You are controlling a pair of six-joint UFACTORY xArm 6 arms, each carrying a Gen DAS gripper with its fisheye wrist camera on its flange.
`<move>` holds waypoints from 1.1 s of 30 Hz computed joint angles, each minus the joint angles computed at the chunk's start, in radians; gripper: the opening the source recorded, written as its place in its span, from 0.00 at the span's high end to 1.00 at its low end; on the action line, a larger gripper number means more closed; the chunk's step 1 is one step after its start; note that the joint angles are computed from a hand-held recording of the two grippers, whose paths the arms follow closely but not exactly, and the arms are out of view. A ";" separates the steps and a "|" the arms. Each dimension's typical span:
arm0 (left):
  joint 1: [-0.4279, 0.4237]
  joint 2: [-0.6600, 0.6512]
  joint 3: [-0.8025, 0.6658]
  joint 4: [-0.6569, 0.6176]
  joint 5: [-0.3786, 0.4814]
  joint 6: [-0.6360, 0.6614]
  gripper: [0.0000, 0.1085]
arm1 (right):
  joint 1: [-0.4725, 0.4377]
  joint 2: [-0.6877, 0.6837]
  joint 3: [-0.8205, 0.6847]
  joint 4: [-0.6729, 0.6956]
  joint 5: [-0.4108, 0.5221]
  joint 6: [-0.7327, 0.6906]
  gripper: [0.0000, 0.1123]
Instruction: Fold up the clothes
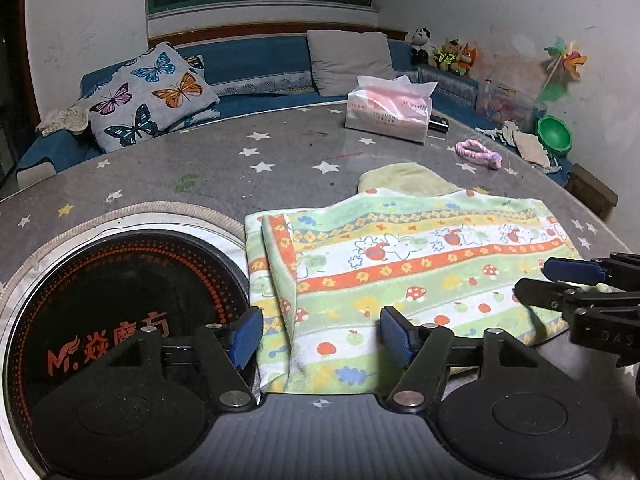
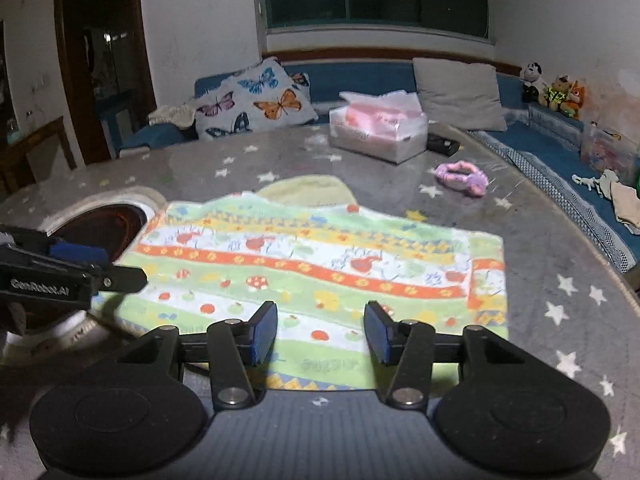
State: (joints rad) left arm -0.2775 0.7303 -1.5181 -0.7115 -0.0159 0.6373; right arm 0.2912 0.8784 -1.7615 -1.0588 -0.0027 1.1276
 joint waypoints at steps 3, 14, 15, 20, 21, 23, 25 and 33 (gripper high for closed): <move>0.001 -0.011 0.012 -0.020 0.002 0.015 0.35 | 0.002 -0.007 -0.008 -0.126 0.019 0.109 0.54; -0.054 -0.102 0.085 -0.522 -0.032 0.503 0.16 | 0.008 -0.104 0.069 -0.548 0.027 0.578 0.34; -0.059 -0.110 0.088 -0.583 -0.034 0.563 0.15 | 0.010 -0.112 0.076 -0.587 0.029 0.619 0.33; -0.072 -0.143 0.105 -0.794 -0.040 0.768 0.08 | 0.029 -0.156 0.119 -0.727 0.060 0.774 0.23; -0.074 -0.149 0.107 -0.836 -0.041 0.811 0.08 | 0.031 -0.160 0.124 -0.742 0.063 0.792 0.23; -0.077 -0.157 0.106 -0.927 -0.046 0.905 0.05 | 0.037 -0.175 0.147 -0.770 0.072 0.835 0.22; -0.080 -0.164 0.108 -0.999 -0.050 0.976 0.05 | 0.041 -0.187 0.169 -0.772 0.084 0.851 0.17; -0.074 -0.192 0.134 -1.213 -0.046 1.190 0.05 | 0.062 -0.228 0.255 -0.772 0.136 0.904 0.09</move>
State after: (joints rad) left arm -0.3518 0.5380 -1.3840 -1.9249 -0.0617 1.8269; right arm 0.3533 0.6506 -1.5065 -1.8310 0.1337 2.0317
